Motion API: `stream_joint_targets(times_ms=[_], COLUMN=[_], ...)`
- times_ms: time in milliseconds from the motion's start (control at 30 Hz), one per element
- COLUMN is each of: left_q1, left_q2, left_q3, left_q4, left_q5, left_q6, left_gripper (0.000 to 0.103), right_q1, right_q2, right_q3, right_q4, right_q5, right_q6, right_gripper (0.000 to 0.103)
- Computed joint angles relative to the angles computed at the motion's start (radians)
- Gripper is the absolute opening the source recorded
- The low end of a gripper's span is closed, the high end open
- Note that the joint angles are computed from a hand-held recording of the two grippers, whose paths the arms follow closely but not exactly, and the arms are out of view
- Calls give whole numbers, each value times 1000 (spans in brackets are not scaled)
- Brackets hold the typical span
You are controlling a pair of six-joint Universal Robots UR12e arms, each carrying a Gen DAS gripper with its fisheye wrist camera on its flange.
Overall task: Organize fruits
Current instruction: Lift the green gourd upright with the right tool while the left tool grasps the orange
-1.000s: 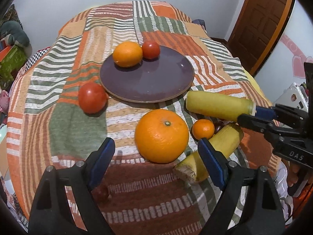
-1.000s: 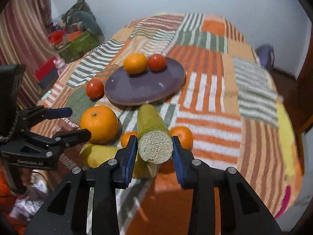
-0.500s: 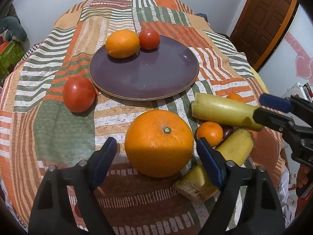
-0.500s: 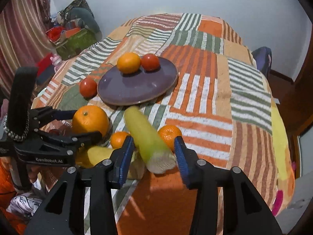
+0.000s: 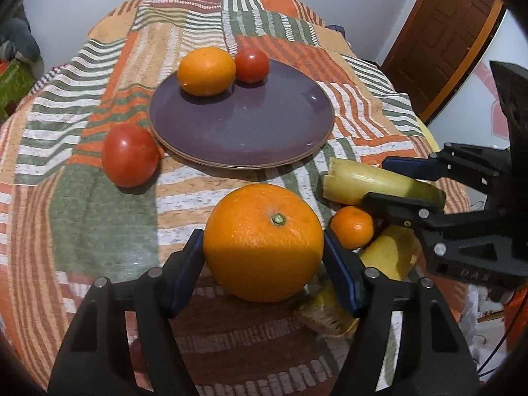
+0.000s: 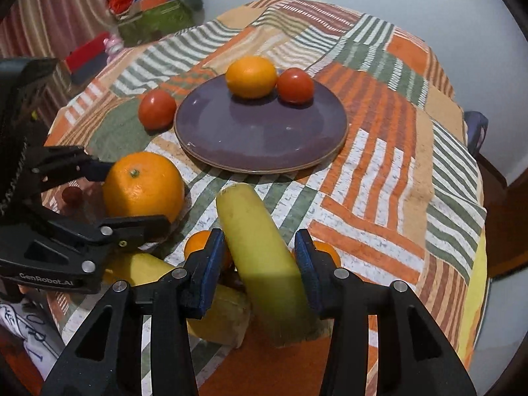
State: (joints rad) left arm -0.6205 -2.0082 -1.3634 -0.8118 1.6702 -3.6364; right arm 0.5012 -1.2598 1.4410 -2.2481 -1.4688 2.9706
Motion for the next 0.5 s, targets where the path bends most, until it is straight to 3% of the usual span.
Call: stream_joint_targets(times_ms=[433,500], left_q1=[6,7], left_q2=[25,27], left_q3=[-30,-30], left_q4=[3,2], left_q5=[17,20], left_q6=[-27,-29], left_gripper=[69,69], right_q1=[-15,-16], right_q2=[54,53], right_q3=[-94,-94], right_q4=[135,134], right_q5=[93,101], right_q6=[-61,-61], right_gripper=[40,35])
